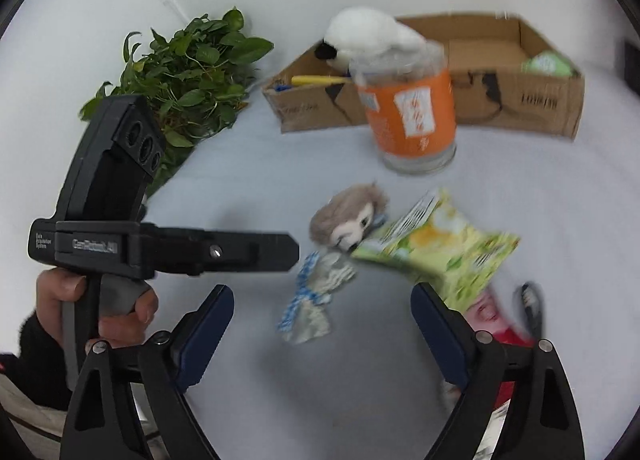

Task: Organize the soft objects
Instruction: 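Grasp the green-yellow snack bag with both grippers and lift it, then carry the snack bag into the box and open both grippers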

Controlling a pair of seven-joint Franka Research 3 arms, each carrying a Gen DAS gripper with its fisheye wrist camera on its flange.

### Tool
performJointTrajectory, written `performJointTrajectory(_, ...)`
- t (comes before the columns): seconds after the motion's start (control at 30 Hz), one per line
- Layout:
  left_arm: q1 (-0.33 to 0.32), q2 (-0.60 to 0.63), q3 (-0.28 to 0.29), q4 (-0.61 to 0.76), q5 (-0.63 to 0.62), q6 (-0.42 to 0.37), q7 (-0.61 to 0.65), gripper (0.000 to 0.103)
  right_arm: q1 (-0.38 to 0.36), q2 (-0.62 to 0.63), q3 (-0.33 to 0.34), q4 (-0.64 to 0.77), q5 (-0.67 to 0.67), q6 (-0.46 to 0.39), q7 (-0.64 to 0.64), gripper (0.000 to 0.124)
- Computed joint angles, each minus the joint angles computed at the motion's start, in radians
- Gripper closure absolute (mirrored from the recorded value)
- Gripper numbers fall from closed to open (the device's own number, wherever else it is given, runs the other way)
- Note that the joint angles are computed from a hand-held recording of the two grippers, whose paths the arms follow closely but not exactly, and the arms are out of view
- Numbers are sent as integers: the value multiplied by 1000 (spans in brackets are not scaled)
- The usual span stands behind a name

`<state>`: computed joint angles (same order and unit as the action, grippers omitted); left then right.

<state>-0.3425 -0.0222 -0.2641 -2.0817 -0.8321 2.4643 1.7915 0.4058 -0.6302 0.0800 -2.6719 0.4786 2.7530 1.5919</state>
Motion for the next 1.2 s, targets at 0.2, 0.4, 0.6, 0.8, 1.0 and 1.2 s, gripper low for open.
performJointTrajectory(0.2, 4, 23, -4, 22, -21, 28, 17, 15, -202, 68, 99, 68, -303, -57, -23, 55)
performJointTrajectory(0.4, 6, 30, -12, 34, -69, 13, 79, 15, -178, 184, 41, 116, -332, -123, -80, 67)
performJointTrajectory(0.6, 11, 60, -21, 75, -103, -32, 122, 15, -158, 166, 35, 83, -289, -99, -19, 76)
performJointTrajectory(0.8, 17, 111, -42, 143, -153, -96, 151, 23, -136, 82, 23, 20, -187, -8, 57, 80)
performJointTrajectory(1.0, 11, 191, -77, 259, -134, -102, 143, 52, -200, -5, 60, -16, -213, 27, 147, 80)
performJointTrajectory(1.2, -22, 336, -125, 458, 27, -98, 69, 67, -339, -69, 160, -40, -351, 16, 291, 82)
